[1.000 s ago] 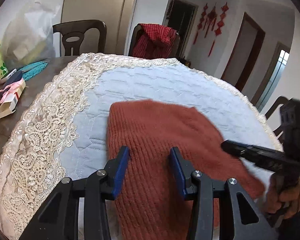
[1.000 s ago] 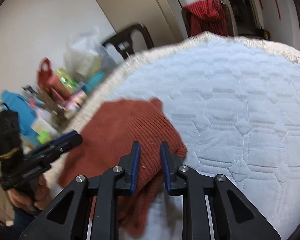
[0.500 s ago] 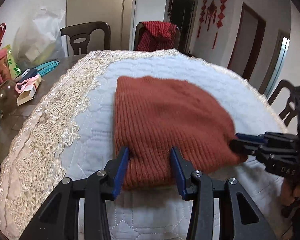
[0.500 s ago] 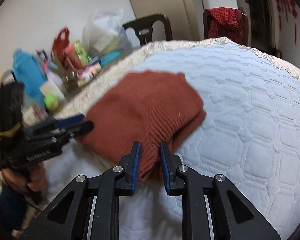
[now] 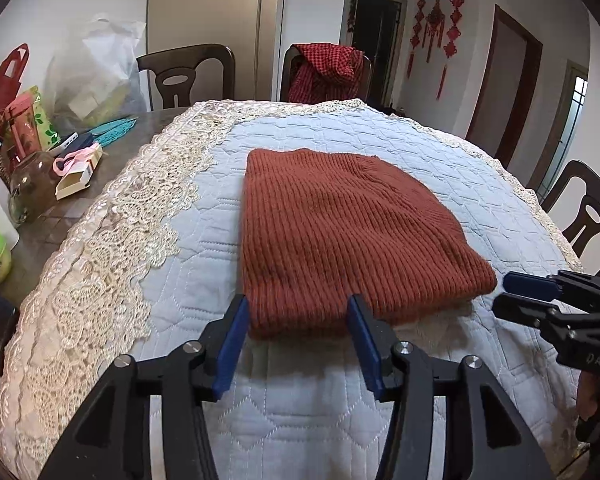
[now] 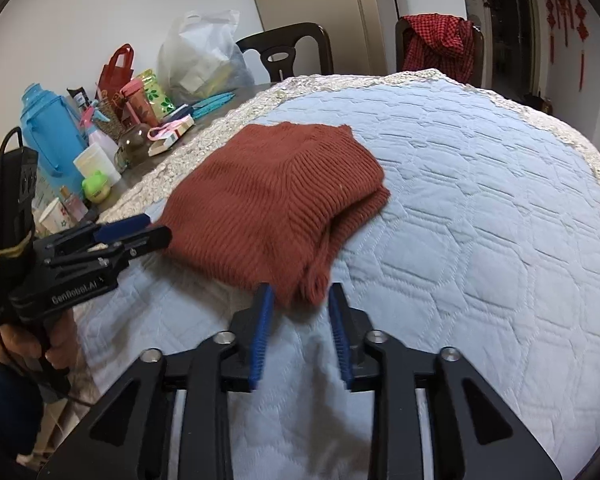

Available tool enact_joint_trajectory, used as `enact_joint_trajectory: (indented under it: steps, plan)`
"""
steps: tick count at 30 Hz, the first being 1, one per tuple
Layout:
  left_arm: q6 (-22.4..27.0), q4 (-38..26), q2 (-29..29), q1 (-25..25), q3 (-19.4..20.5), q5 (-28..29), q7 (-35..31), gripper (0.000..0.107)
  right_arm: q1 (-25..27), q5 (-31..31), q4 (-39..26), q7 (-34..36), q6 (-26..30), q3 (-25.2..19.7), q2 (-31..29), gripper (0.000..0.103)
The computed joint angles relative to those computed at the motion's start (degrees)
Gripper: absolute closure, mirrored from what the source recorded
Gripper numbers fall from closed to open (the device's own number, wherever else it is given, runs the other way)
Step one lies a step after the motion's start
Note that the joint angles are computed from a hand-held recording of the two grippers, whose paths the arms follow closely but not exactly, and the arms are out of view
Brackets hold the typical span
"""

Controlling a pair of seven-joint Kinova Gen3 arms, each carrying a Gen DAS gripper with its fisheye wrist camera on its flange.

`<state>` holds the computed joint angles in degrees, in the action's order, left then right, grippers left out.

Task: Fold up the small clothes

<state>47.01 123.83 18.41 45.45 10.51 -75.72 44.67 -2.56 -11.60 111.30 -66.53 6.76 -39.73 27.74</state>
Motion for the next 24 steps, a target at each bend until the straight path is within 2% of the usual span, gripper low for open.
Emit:
enact_joint_trajectory:
  steps: [6, 11, 15, 24]
  plan:
    - [0.3, -0.4, 1.0, 0.8, 0.2, 3.0, -0.6, 0.050, -3.8, 1.4, 3.1, -2.2, -2.0, 4.9, -2.8, 0.059]
    - [-0.2, -0.6, 1.5, 1.5, -0.4, 4.9, -0.9, 0.049, -6.0, 3.3, 4.2, -4.4, -2.7, 7.2, -3.2, 0.059]
    - [-0.5, -0.9, 2.3, 2.1, -1.0, 5.7, -1.4, 0.047, -11.3, 5.0, 4.2, -6.9, -2.5, 12.9, -3.1, 0.059]
    - [0.9, -2.9, 3.9, 3.7, -1.9, 7.1, -4.1, 0.038, -11.0, 7.3, 4.4, -9.0, -3.2, 12.4, -2.8, 0.057]
